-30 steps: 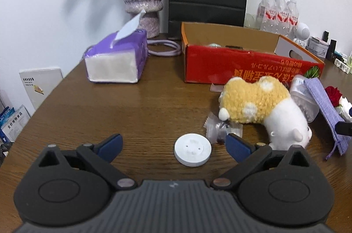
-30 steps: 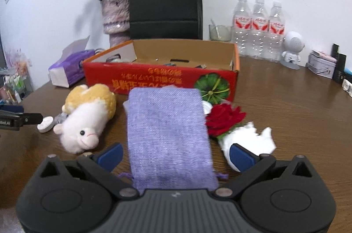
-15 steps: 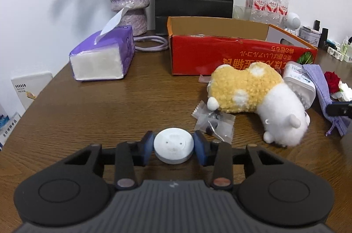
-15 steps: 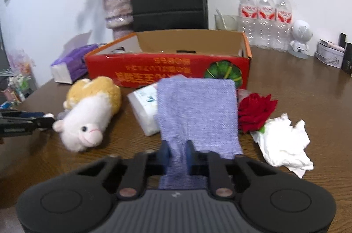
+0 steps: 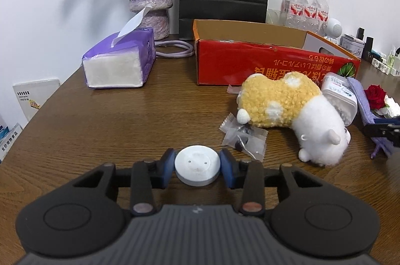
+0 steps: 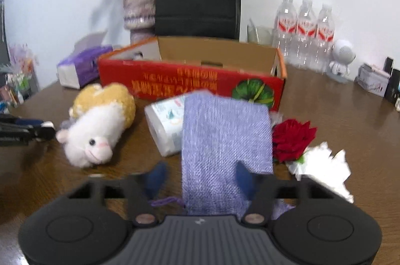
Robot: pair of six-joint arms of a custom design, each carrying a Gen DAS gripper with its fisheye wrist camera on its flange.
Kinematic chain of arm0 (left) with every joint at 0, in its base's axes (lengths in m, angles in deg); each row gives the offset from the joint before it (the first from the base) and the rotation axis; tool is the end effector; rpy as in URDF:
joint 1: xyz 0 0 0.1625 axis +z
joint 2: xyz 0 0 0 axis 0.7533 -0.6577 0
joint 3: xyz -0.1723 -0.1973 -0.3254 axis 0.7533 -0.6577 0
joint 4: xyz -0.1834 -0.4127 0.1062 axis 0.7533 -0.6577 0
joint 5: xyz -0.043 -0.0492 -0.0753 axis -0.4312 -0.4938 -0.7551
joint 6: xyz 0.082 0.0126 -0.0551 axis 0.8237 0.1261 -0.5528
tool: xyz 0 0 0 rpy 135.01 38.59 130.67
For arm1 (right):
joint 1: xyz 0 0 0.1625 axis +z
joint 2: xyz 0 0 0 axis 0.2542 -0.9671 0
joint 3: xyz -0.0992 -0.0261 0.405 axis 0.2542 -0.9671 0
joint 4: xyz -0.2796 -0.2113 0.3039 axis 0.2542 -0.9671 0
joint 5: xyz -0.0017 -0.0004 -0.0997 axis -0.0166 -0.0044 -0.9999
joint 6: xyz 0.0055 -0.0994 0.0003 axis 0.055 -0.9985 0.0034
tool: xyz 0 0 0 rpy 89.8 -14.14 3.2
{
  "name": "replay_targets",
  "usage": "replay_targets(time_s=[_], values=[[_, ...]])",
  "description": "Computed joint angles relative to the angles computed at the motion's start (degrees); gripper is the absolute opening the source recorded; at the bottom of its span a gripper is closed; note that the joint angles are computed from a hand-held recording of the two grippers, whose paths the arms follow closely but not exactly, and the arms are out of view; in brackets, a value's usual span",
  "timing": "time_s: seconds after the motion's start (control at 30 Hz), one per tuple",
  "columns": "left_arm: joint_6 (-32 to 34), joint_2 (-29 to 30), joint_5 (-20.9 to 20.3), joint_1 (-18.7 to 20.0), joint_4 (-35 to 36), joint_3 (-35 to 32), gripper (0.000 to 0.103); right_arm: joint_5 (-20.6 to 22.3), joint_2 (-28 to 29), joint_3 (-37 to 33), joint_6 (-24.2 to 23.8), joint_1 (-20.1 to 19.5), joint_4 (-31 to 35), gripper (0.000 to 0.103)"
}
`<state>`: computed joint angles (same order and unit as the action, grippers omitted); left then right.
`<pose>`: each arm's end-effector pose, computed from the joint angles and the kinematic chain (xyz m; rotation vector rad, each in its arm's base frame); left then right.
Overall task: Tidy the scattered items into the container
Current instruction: 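Carry the puck and purple pouch into the box and open both tools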
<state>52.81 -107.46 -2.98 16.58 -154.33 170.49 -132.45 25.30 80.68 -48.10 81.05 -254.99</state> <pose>-0.1060 -0.6709 0.1765 0.8891 2.2997 -0.9199 0.1414 -0.5813 0.1332 0.3951 -2.1672 1.0794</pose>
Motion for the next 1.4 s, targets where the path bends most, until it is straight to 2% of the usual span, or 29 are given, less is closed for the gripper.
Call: replay_targets(time_s=[0.1,0.23,0.43,0.6,0.73,0.83,1.03,1.2,1.4], values=[[0.26,-0.92,-1.24,0.14,-1.18,0.97,0.04,2.12,-0.16,1.0,0.16,-0.23,-3.35,0.007],[0.4,-2.32,-3.32,-0.24,-3.18,2.18,0.04,4.99,-1.52,3.4,-1.18,0.09,-9.77,0.006],[0.36,-3.1,-6.36,-1.46,-4.61,2.22,0.04,7.84,-3.77,5.06,-1.92,1.13,-13.81,0.006],[-0.13,-1.66,-9.31,-2.93,-5.58,-0.48,0.04,9.05,-3.58,2.76,-3.51,2.3,-15.52,0.006],[-1.84,1.47,-11.73,-3.98,-5.17,-5.54,0.04,10.75,-2.97,-1.48,-3.16,2.7,-14.21,0.006],[-4.4,4.62,-13.29,-4.47,-2.14,-11.0,0.04,12.47,-2.07,-5.26,-2.09,2.64,-12.26,0.006],[-8.92,12.46,-13.81,-4.91,1.01,-22.03,0.04,15.89,1.25,-13.21,1.05,1.83,-8.23,0.006],[-9.95,18.78,-12.42,-4.86,2.65,-29.03,0.04,17.31,4.42,-20.26,3.02,0.39,-2.67,0.006],[-11.23,25.57,-9.4,-4.3,6.03,-37.82,0.04,15.0,7.12,-26.18,2.91,-1.31,3.87,0.006]])
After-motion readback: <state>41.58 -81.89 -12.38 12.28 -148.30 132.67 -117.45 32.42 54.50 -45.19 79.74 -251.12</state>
